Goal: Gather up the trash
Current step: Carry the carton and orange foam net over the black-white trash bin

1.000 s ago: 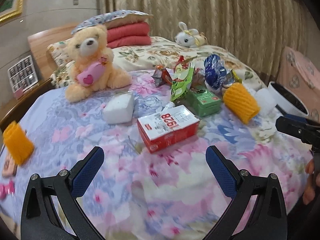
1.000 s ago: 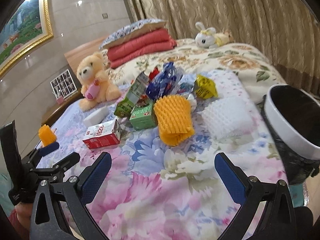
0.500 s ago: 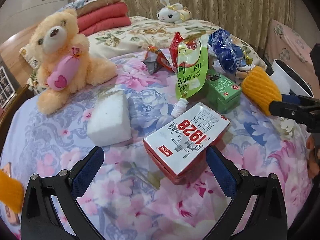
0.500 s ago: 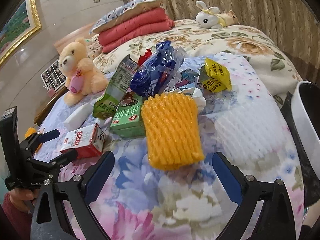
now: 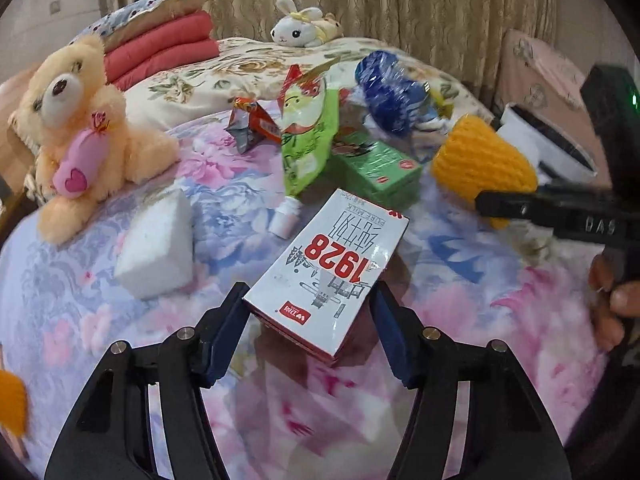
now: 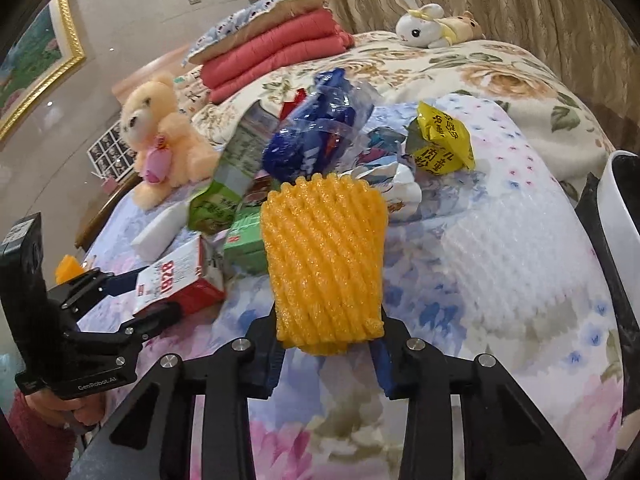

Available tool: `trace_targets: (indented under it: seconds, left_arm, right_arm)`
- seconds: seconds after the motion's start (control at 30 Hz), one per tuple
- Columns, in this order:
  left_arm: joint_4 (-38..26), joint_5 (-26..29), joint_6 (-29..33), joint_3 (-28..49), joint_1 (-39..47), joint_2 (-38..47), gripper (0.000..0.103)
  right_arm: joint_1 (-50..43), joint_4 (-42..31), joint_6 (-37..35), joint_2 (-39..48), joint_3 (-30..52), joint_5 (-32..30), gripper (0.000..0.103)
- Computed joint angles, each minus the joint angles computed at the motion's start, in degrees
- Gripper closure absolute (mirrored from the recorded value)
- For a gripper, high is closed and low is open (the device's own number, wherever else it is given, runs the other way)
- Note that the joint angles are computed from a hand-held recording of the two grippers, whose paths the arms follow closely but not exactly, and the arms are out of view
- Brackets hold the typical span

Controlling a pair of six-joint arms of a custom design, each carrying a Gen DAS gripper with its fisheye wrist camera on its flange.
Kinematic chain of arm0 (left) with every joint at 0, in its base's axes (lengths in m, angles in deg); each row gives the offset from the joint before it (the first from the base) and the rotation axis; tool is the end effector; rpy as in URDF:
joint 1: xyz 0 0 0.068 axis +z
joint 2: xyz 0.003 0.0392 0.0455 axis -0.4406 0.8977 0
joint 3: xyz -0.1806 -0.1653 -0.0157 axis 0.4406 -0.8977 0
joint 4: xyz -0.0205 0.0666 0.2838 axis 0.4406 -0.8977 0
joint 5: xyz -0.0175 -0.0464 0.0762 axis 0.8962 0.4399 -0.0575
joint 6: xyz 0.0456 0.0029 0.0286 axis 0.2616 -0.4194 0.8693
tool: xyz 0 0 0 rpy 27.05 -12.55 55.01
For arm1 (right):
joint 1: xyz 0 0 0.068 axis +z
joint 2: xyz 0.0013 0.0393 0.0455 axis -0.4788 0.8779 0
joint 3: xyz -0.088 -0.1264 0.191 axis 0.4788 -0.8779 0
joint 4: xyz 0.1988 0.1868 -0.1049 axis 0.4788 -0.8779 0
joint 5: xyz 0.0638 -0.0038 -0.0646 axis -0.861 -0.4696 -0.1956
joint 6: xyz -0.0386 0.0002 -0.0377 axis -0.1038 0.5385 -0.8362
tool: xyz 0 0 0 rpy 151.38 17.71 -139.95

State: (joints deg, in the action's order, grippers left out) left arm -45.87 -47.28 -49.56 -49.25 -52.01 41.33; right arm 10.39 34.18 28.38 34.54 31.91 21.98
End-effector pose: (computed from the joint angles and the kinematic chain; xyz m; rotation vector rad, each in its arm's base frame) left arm 0.1726 -0.0716 0.1607 0.0519 2.3838 0.0304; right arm 0.2666 0.2235 0.1520 -0.5821 2.4097 0.6287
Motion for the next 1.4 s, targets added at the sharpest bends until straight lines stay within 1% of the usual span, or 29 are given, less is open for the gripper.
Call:
trace_targets:
  seconds: [0.07, 0.1, 0.23, 0.33, 0.47, 0.57, 0.73, 0.9, 0.97, 1.13, 1.4]
  left_arm:
    - [-1.9, -1.6, -3.9, -0.7, -2.6, -2.6, 0.043]
    - [-3.2, -2.8, -6.7, -1.0, -4.6, -4.0, 0.043]
    - [-6.1, -7.6, -15.8, -1.1, -12.2, -5.6, 0.043]
    - [-6.3, -11.4, -21.9, 0.5, -18.6, -2.4, 0.044]
    - [-4.2, -13.6, -25.6, 3.0, -23.4, 2.9, 0.044]
    - [-2.3, -13.7, -27.4, 4.9, -25.4, 6.2, 0.044]
    - [2.0, -14.4, -28.2, 9.4, -28.8, 14.7, 0.044]
    - [6.0, -14.1, -26.7, 15.1, -30.3, 23.8, 0.044]
    - [7.3, -14.0, -26.2, 16.6, -30.6, 26.1, 0.044]
    - [10.1, -13.4, -24.6, 22.1, -31.2, 33.3, 0.045]
    - [11.5, -12.6, -19.8, 33.0, -31.0, 44.3, 0.045]
  right_arm:
    - [-0.3, 0.3, 0.3, -2.0, -1.9, -1.0, 0.067]
    - [-0.4, 0.4, 0.3, -3.1, -3.0, -1.4, 0.067]
    - [-1.1, 0.0, 0.4, -8.1, -7.2, -2.6, 0.067]
    - [-2.1, -0.6, 0.4, -12.2, -10.2, -3.4, 0.068]
    - [-4.3, -2.3, -0.2, -18.6, -13.8, -4.7, 0.068]
    - [-6.5, -3.9, -0.8, -23.1, -16.0, -5.7, 0.068]
    - [-12.1, -6.8, -2.4, -29.5, -19.4, -7.3, 0.068]
    - [-19.0, -10.4, -5.2, -34.8, -21.2, -9.3, 0.068]
    - [-21.9, -11.8, -6.7, -36.2, -21.4, -10.2, 0.068]
    - [-29.2, -14.4, -10.4, -37.7, -21.1, -13.0, 0.068]
    - [-38.7, -15.4, -14.4, -34.9, -18.3, -16.9, 0.068]
